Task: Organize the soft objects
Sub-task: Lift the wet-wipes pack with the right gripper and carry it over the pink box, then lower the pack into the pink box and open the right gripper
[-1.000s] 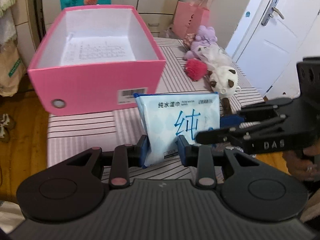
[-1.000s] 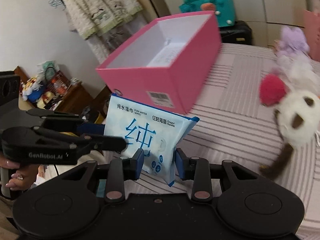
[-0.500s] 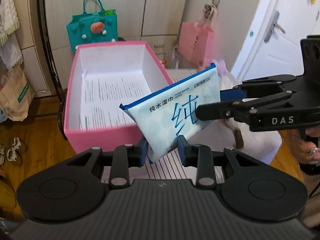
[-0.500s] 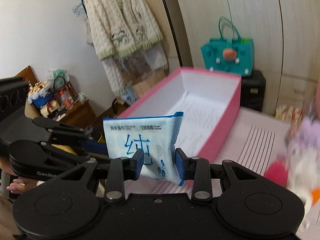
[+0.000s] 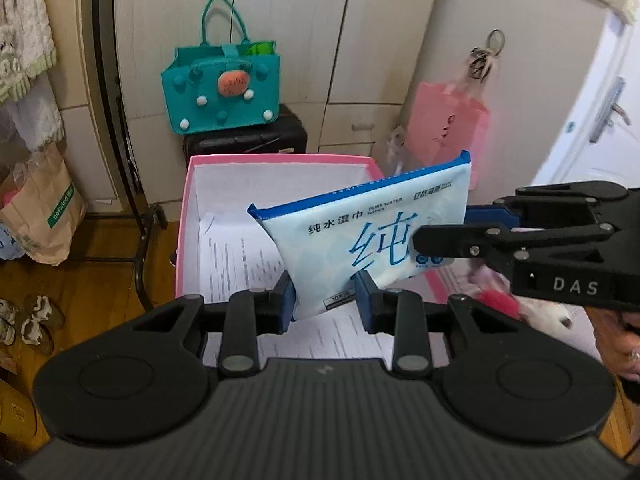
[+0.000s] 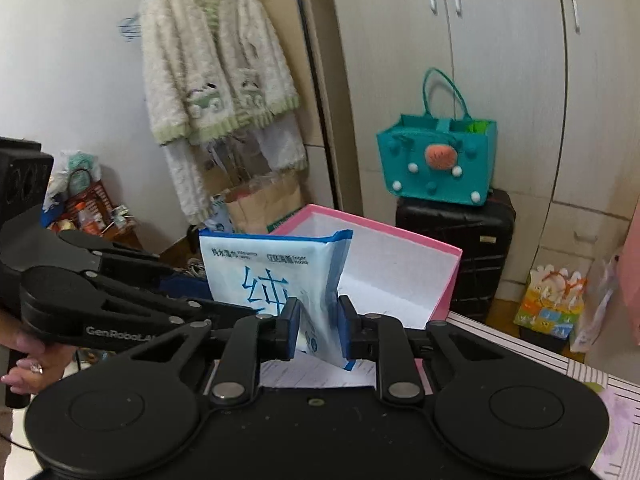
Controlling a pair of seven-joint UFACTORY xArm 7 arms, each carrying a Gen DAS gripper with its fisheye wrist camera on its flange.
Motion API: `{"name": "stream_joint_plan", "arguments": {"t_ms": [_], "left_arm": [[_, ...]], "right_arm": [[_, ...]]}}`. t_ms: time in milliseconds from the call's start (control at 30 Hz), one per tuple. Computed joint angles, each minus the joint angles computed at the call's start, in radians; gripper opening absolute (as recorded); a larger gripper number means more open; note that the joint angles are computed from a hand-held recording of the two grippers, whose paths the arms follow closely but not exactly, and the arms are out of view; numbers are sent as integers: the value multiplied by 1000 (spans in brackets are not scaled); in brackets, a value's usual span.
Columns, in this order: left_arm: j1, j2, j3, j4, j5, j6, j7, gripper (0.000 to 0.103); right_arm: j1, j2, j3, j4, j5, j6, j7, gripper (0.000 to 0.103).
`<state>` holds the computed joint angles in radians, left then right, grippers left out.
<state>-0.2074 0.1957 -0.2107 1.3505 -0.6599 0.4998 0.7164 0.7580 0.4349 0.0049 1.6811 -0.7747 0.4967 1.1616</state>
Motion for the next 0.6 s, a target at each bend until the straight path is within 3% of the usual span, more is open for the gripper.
{"name": "stream_joint_plan", "arguments": {"t_ms": [200, 333, 600], "left_arm": [[-34, 238, 17, 261, 162, 60, -217, 31], [-47, 393, 25, 463, 258, 172, -379, 31], [-62, 523, 17, 650, 361, 308, -492, 31]], "right_arm": [[-88, 141, 17, 159, 204, 26, -131, 25], [-101, 238, 9, 286, 321, 102, -199, 25], [-83, 368, -22, 499, 417, 297, -268, 29]]}}
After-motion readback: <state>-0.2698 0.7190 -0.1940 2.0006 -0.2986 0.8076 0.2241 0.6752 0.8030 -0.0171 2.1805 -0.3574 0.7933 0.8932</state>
